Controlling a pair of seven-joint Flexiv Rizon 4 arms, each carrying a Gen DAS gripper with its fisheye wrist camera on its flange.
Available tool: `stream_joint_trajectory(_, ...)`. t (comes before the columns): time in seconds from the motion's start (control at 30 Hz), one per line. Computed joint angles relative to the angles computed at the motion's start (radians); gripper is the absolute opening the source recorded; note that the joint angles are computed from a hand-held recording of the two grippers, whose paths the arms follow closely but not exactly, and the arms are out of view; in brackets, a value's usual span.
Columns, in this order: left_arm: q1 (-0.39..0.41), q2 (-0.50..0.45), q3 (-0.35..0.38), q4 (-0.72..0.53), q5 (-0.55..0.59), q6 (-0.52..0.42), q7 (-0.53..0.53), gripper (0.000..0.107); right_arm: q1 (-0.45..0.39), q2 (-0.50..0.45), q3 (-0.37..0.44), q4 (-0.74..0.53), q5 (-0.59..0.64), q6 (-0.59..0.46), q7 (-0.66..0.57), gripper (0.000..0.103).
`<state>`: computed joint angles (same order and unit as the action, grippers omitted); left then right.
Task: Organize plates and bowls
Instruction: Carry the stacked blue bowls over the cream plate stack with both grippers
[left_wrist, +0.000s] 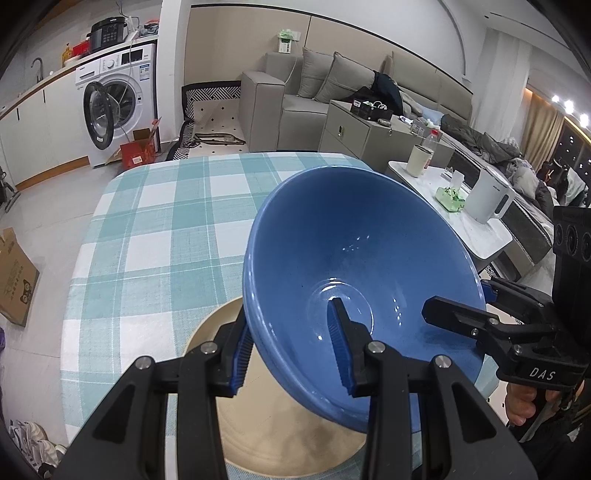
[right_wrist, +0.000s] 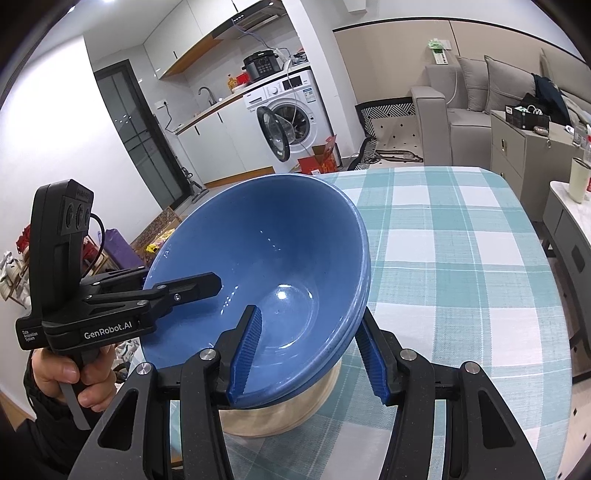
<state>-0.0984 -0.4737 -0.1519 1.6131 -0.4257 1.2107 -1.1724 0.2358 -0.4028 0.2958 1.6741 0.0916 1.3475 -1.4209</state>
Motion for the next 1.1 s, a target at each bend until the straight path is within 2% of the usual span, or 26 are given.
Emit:
stream_joint_trajectory(0.63, 0.035, 0.034, -0.012, 0.097, -0.048, 0.068, 0.029, 0.037, 0.057, -0.026, -0.019, -0.003, -0.069, -0.006, 0.046, 0.054)
stream_joint_trajectory(1.1, 0.043, 0.028, -0.002, 0.109, -0.043, 0.061, 0.017, 0.037, 0.039, -0.062, 0.014, -0.046, -0.029, -0.044, 0.012, 0.054)
